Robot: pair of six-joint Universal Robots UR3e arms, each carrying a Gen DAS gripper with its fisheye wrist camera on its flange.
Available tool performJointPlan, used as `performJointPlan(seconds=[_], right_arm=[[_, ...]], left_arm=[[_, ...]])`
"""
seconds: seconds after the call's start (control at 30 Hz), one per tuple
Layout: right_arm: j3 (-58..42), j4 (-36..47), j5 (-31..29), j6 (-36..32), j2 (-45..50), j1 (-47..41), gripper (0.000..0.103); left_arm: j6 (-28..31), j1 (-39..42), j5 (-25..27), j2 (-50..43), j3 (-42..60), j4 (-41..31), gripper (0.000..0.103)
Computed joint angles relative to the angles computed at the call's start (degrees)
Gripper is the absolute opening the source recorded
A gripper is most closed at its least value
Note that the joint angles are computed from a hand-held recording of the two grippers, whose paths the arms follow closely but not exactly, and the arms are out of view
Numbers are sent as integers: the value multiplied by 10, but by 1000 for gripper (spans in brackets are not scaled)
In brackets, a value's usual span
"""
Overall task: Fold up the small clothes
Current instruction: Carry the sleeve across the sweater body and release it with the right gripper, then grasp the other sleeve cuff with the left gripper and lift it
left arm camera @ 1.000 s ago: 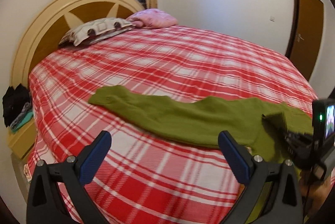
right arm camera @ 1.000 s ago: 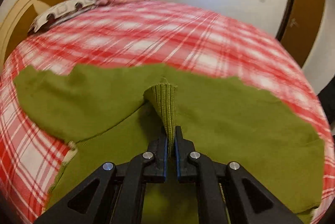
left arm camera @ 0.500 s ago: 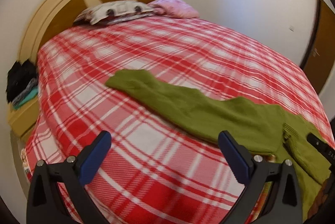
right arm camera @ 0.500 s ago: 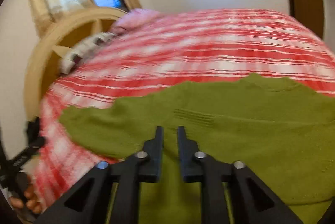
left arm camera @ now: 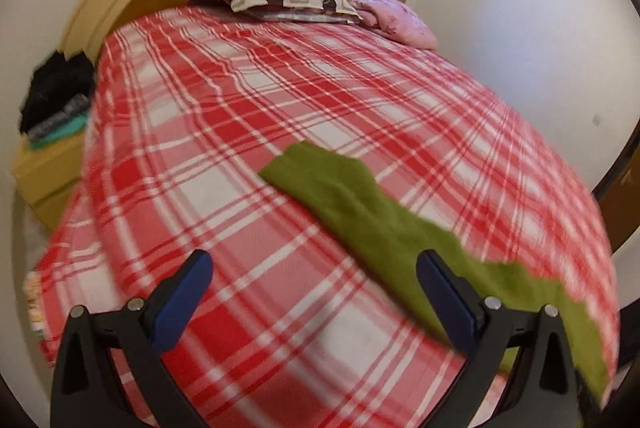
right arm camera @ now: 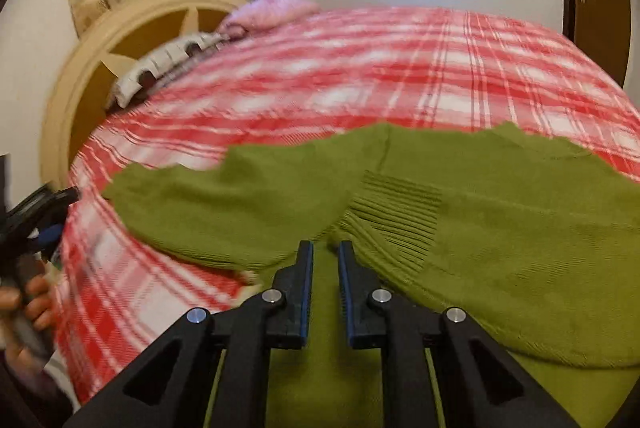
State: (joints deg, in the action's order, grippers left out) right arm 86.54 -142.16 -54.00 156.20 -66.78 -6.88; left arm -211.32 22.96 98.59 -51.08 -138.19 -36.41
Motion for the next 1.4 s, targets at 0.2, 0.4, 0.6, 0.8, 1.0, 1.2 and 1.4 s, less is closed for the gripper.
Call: performJointPlan(seconds=[0.2,0.4,0.6,0.8,1.0,1.2,1.4], right_arm=[[99,35,58,-35,-106,-39,13],[131,71,66,-42,-144,-67,13],[125,94,58,-18,-133,-81,13],[142,79,68,8,-147,-130,13],[141,74,77,31,-150,-201,13],[128,81,84,50,-142,-280,13],[145,77,91,46,-155,-341,13]], left_arm=[[-18,7,-54,-148,28,79,79],[-53,12,-82,-213,31,133,72],[-39,59,-151,-240,22,170,12],[-26,-34,-44,-265,99,147,9],[-20,-234,102,-325,262,124,9],[29,-460,190,-503,502,114,9],[61,-582,182,-718,754,36,9]])
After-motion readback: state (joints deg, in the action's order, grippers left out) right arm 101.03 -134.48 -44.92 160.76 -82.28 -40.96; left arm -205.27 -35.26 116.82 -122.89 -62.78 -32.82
